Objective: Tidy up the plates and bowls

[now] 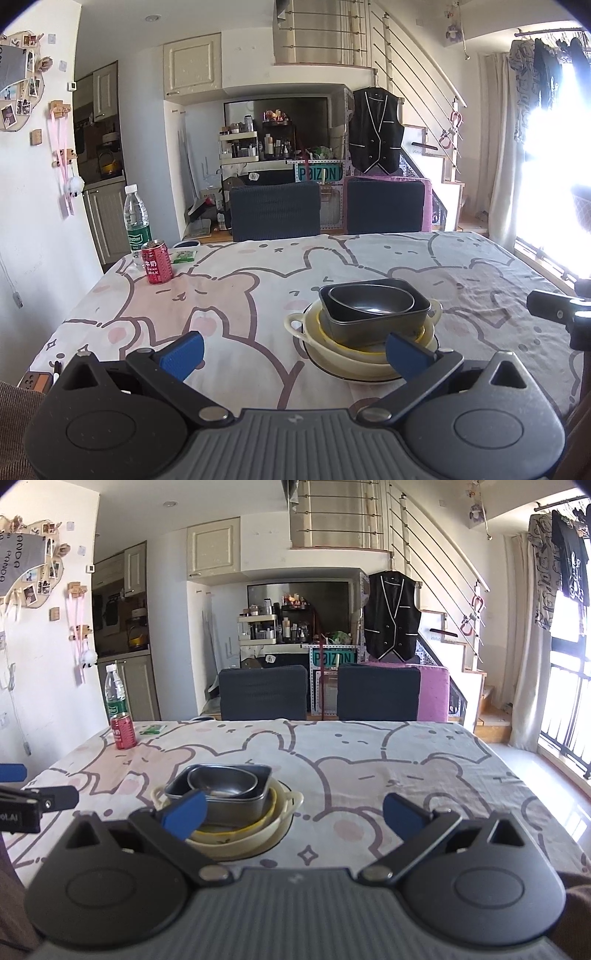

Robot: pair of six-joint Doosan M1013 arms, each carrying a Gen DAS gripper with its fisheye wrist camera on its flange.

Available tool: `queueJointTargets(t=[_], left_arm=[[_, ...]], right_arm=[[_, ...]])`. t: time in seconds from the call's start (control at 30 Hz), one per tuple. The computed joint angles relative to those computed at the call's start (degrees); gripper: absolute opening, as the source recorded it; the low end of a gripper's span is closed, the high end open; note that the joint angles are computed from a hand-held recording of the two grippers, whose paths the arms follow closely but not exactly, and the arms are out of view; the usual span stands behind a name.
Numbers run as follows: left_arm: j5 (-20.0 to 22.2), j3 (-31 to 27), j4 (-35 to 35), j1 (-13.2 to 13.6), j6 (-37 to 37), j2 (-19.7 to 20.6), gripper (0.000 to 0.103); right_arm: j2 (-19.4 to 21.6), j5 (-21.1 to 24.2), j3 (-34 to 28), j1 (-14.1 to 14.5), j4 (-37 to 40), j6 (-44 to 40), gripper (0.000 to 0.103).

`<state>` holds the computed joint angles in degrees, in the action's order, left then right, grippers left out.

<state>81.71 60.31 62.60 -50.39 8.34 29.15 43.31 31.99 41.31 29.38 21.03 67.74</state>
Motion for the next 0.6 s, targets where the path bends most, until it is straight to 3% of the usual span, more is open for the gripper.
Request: queueJointTargets(t=[0.6], left_arm=[[0.1, -0.4, -0.2, 0.1, 0.3, 0.2, 0.103]], right_arm=[[0.0, 0.0, 0.1, 0.0, 1.3, -1.9, 0.103]])
